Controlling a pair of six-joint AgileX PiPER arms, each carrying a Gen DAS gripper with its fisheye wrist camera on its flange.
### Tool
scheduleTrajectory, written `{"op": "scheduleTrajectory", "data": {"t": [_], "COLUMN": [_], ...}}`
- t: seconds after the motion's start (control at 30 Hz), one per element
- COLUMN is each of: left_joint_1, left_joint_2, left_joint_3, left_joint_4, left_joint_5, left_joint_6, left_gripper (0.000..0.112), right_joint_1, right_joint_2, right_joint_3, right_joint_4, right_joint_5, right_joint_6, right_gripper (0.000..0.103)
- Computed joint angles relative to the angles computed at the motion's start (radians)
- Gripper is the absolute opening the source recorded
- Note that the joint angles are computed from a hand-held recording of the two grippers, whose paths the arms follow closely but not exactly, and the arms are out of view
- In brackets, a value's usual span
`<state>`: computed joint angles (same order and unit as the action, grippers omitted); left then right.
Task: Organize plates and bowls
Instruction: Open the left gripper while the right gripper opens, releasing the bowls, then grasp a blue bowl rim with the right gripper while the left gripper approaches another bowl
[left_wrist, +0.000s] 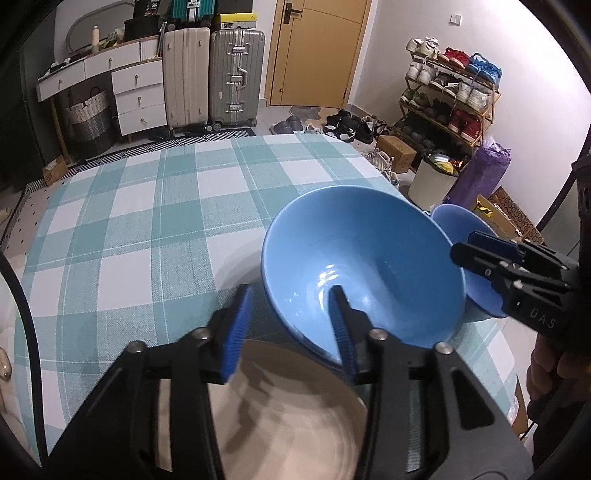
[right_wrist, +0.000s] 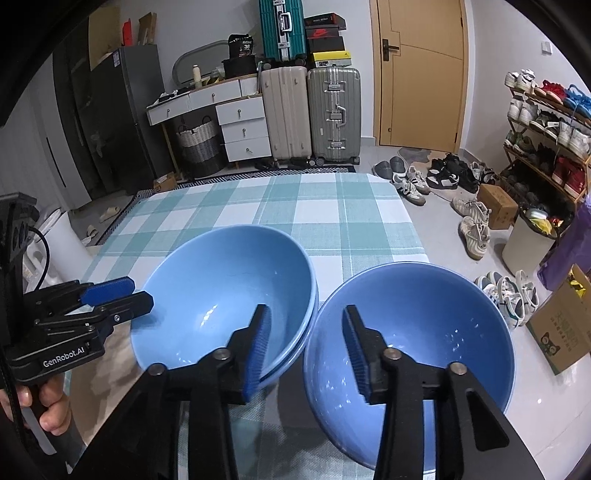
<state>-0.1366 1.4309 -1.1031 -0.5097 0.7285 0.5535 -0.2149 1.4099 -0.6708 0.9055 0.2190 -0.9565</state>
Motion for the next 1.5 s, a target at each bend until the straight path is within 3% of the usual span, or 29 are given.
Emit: {"op": "scheduleTrajectory", "data": {"t": [0.1, 0.17, 0.23, 0.4, 0.47, 0.73, 0.8, 0.93, 1.1, 1.33, 1.47, 1.5], "left_joint_1": [0.008, 0.006, -0.009, -0.076, -0.104, -0.243, -0.283, -0.357, -0.46, -0.525, -0.558, -0.562], "left_joint_2": [-0.024, -0.045, -0.073, -0.129, -0.153, -0.222, -0.231, -0.24, -0.26, -0.259, -0.233, -0.221], "left_joint_3": [0.006, 0.014, 0.027, 0.055, 0.068, 0.118, 0.129, 0.144, 0.165, 0.163, 0.15, 0.145], "left_joint_4": [-0.024, -0.034, -0.03, 0.016, 0.024, 0.079, 0.112, 0.168, 0.254, 0.103, 0.072, 0.06], "left_joint_5": [0.023, 0.039, 0.041, 0.046, 0.043, 0.007, -0.009, -0.02, -0.058, -0.063, -0.054, -0.048], "left_joint_6": [0.014, 0.019, 0.016, -0.031, -0.07, -0.244, -0.314, -0.426, -0.555, -0.418, -0.411, -0.408], "left_gripper": [0.059, 0.076, 0.08, 0.091, 0.102, 0.102, 0.102, 0.102, 0.102, 0.071, 0.045, 0.045], "right_joint_1": [-0.019, -0.036, -0.052, -0.115, -0.158, -0.338, -0.417, -0.561, -0.686, -0.853, -0.879, -0.878], "right_joint_2": [-0.022, -0.037, -0.055, -0.104, -0.125, -0.27, -0.296, -0.318, -0.303, -0.22, -0.165, -0.151], "right_joint_3": [0.011, 0.017, 0.023, 0.032, 0.033, 0.075, 0.083, 0.095, 0.1, 0.082, 0.078, 0.075], "right_joint_4": [0.063, 0.103, 0.117, 0.112, 0.106, 0.062, 0.081, 0.129, 0.155, 0.194, 0.203, 0.197], "right_joint_5": [0.027, 0.051, 0.063, 0.112, 0.151, 0.26, 0.32, 0.431, 0.496, 0.584, 0.579, 0.573], "right_joint_6": [-0.072, -0.119, -0.137, -0.137, -0.143, -0.177, -0.218, -0.306, -0.375, -0.484, -0.512, -0.506], "right_gripper": [0.063, 0.073, 0.082, 0.089, 0.092, 0.1, 0.1, 0.1, 0.1, 0.1, 0.1, 0.1]}}
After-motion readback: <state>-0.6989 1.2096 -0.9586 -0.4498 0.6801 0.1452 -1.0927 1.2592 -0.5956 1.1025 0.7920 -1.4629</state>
